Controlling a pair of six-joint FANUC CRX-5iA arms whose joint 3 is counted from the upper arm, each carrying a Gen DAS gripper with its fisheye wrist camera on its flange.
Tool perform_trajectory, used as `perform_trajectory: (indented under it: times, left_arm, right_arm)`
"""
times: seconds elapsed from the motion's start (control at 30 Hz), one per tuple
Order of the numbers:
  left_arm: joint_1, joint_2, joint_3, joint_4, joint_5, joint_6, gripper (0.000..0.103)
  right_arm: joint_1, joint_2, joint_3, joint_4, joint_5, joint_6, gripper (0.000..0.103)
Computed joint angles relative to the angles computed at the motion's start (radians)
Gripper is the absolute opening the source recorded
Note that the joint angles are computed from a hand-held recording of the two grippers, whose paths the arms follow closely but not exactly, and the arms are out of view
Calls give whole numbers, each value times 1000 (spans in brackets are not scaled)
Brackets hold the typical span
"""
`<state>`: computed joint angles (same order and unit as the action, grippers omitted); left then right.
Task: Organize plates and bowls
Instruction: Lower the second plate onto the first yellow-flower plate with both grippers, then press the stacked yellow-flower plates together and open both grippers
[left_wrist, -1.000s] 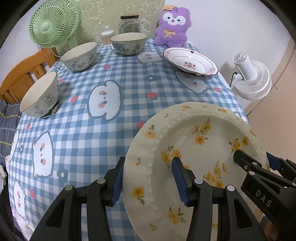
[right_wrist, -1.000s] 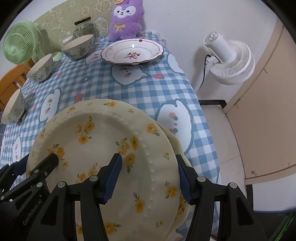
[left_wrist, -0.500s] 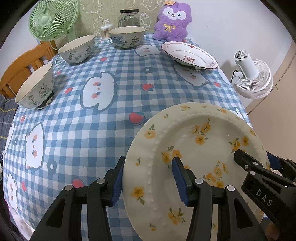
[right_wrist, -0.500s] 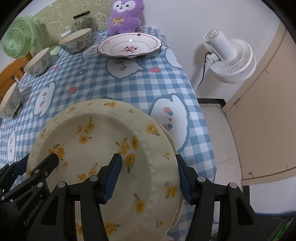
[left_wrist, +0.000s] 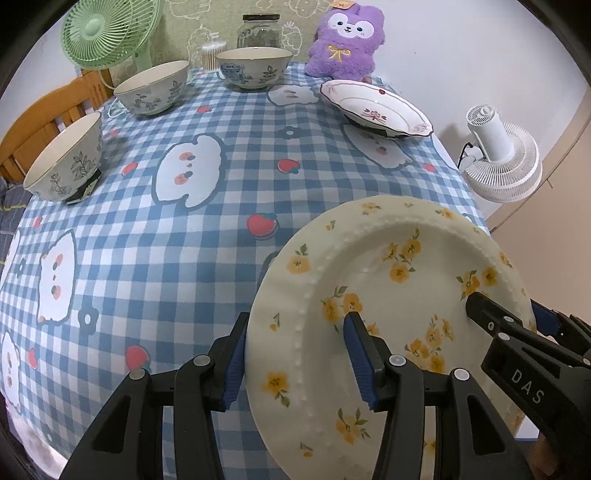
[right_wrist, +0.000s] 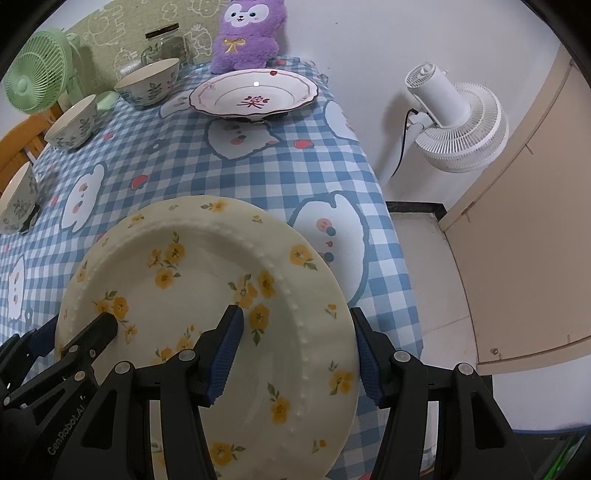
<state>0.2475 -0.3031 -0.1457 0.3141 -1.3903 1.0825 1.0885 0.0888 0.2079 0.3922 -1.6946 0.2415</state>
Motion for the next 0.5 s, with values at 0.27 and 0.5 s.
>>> perform_trajectory:
  times: [0.27, 0.5]
  left_arm:
    - [-3, -13, -15, 2, 25, 4, 51]
    - [-17, -30, -27, -15, 52, 16, 50]
  right_arm:
    - [6, -5, -11, 12, 3, -1, 61]
    - [22, 22, -4, 39, -38, 37, 61]
